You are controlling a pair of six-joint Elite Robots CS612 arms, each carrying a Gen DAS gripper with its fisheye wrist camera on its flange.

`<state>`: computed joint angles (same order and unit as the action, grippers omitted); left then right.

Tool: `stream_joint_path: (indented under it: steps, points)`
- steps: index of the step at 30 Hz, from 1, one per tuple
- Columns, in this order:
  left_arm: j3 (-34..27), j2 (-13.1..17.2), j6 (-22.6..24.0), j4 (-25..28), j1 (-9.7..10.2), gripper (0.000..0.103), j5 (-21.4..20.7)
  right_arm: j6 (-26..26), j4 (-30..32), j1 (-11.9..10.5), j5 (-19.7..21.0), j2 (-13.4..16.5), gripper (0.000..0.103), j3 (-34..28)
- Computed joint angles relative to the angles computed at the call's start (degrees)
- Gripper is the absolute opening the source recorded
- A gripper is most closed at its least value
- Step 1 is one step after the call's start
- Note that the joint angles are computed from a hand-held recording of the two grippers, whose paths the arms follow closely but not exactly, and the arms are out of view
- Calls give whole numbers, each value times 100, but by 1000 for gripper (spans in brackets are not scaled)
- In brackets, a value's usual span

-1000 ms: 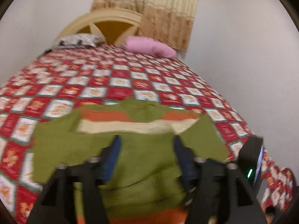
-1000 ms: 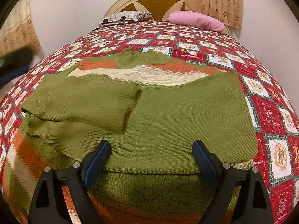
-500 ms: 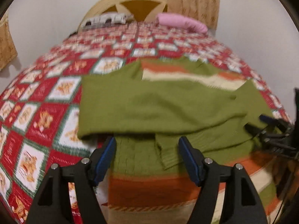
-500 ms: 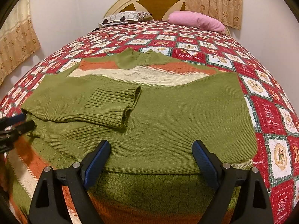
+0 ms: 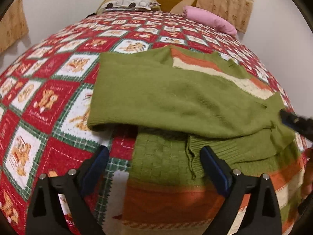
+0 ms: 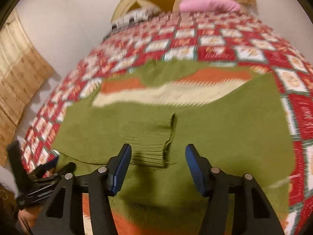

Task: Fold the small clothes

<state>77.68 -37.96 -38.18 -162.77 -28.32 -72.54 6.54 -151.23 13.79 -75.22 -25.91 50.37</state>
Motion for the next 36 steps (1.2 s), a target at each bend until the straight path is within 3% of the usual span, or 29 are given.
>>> stream_joint_path:
  steps: [2,3,8,13,21,27,36]
  points:
    - [-6,2,2,2,-4,98,12,-40,100,77,-225,110,12,-175]
    - [-10,3,4,18,-12,98,34,-69,-5,83,-210,89,8,-113]
    - [9,0,-32,-29,9,99,-37,-533,-832,92,-423,-214,7,428]
    - [24,-2,-104,-62,28,101,-112,-584,-1339,-21,-677,-441,7,758]
    - [-1,3,-126,21,20,102,-82,-506,-1437,-256,-966,-631,7,1168]
    - [-5,3,-137,46,24,103,-75,-457,-1184,-331,-1202,-547,7,1167]
    - [6,-1,-152,34,27,103,-76,-462,-921,-349,-1192,-496,7,1131]
